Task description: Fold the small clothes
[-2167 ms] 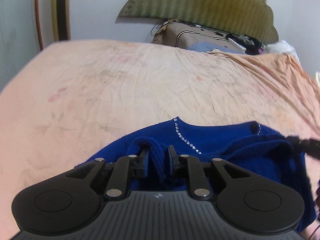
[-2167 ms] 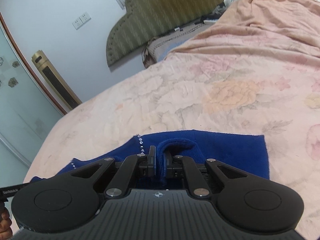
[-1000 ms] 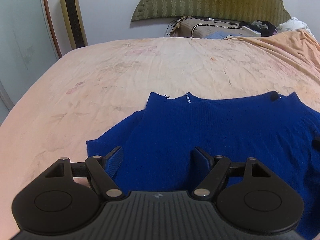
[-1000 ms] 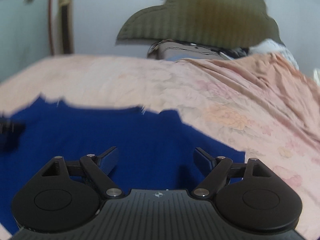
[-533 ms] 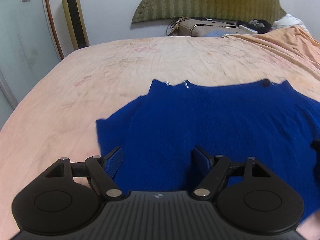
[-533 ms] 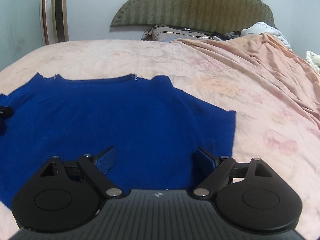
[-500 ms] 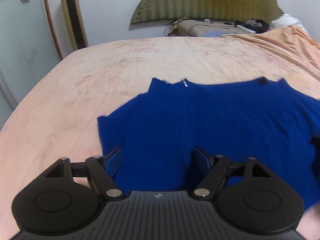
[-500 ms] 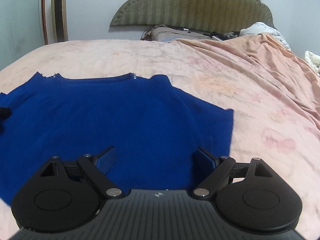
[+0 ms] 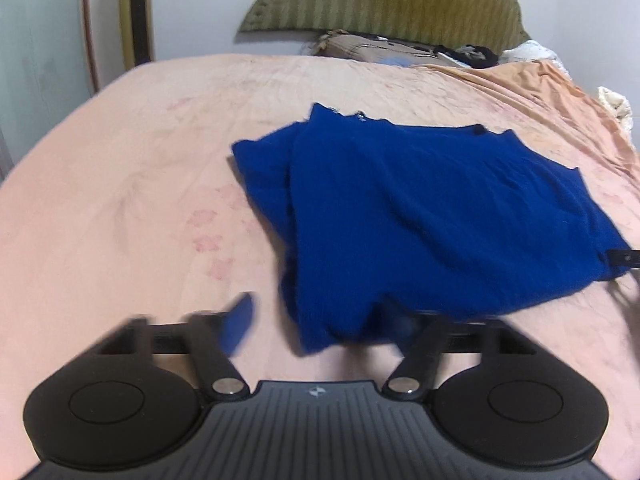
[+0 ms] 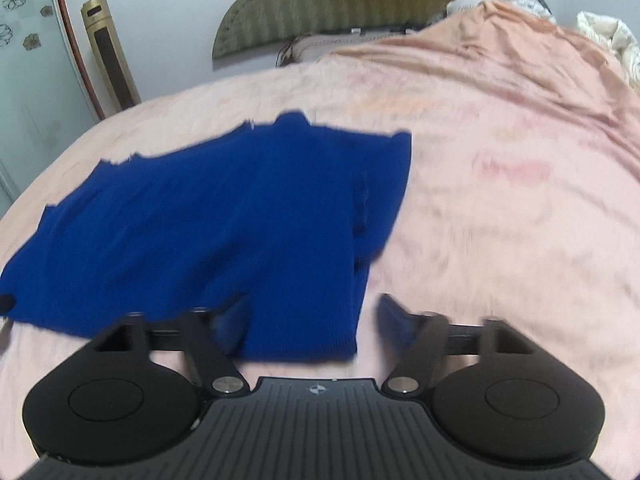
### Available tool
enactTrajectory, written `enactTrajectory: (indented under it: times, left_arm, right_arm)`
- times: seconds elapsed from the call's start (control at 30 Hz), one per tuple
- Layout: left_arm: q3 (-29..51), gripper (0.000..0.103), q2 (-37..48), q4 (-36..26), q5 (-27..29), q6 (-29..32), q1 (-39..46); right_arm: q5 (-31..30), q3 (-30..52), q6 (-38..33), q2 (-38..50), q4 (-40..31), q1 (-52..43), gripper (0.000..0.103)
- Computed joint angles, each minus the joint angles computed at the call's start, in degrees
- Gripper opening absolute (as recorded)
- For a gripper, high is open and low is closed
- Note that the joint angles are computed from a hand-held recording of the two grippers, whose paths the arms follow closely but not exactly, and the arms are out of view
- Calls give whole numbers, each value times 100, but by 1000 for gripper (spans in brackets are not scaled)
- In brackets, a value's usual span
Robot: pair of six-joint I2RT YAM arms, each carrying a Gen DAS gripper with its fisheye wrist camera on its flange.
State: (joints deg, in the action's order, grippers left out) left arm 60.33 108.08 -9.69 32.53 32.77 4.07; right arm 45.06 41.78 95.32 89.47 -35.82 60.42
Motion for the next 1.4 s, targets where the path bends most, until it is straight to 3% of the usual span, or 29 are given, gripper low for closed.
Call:
enactTrajectory:
  times: [0.03,0.07,0.1,0.13,0.27,0.33,0.4,0.47,0.63,0.7,0.77,0.8,0.83,0.9,1.03,1.13,1.27,1.4]
  left_arm:
    - [129,27,67,-244,90,63,5]
    - [179,23,98,-343,148,73,-5]
    - [118,12,57,-279,136,106,-31]
    - [12,10,-16,-158,93,139,-66]
    - [-234,7,-362,57,98,146,7]
    - [-192,6,-441,4,134,221,114]
    - [-258,6,-440,150,-28,391,106]
    - [-275,6,-363,99,-305,567,4]
    - [-482,11,-641,140,-425,659,-42]
    - [-433,15,-736,59,-464,488,-34]
    - [-486,25,-861,273,-543,170,-94]
    - [-570,39,-935,505,-597,-5,-155]
    - [-692,61,-1014,796,-664,-180,-231]
    - [-974,79,-1181,1353,-794,-485,-401]
    - [-1186,79,-1130,1688,-1093,-408,-783]
    - [-1118,78,-830,1635,-1586,-383,-1027]
    - [-1138,78,-651,1588,-1834,-477,-1117]
    - [-1188,78,-651,1614,-1911,-503,-1134]
  right_arm:
    - [31,36,118,19,-103,48,32]
    - [47,12,174,-42,-91,72,13]
    - [95,19,246,-85,-141,102,12]
    - [144,135,341,5,-331,133,11]
    - [314,903,1056,452,-1887,356,7]
    - [237,1002,1143,426,-2320,406,6]
    - [62,1045,940,505,-2424,340,3]
    - [-166,786,619,354,-1966,217,4]
    - [284,1131,1604,490,-2777,395,40]
    - [584,1253,1242,450,-2685,366,43]
    - [748,1238,598,387,-2067,246,51]
    - [738,1160,141,340,-1536,160,52]
    - [666,1079,-317,345,-962,56,55]
    - [460,1148,-876,596,-323,-90,57]
    - [-124,1412,-1342,1206,17,-256,65]
    - [-18,1631,-1201,1336,-205,-152,66]
    - [-34,1575,-1179,1249,-184,-146,77]
    - [-89,1692,-1211,1397,-277,-172,78]
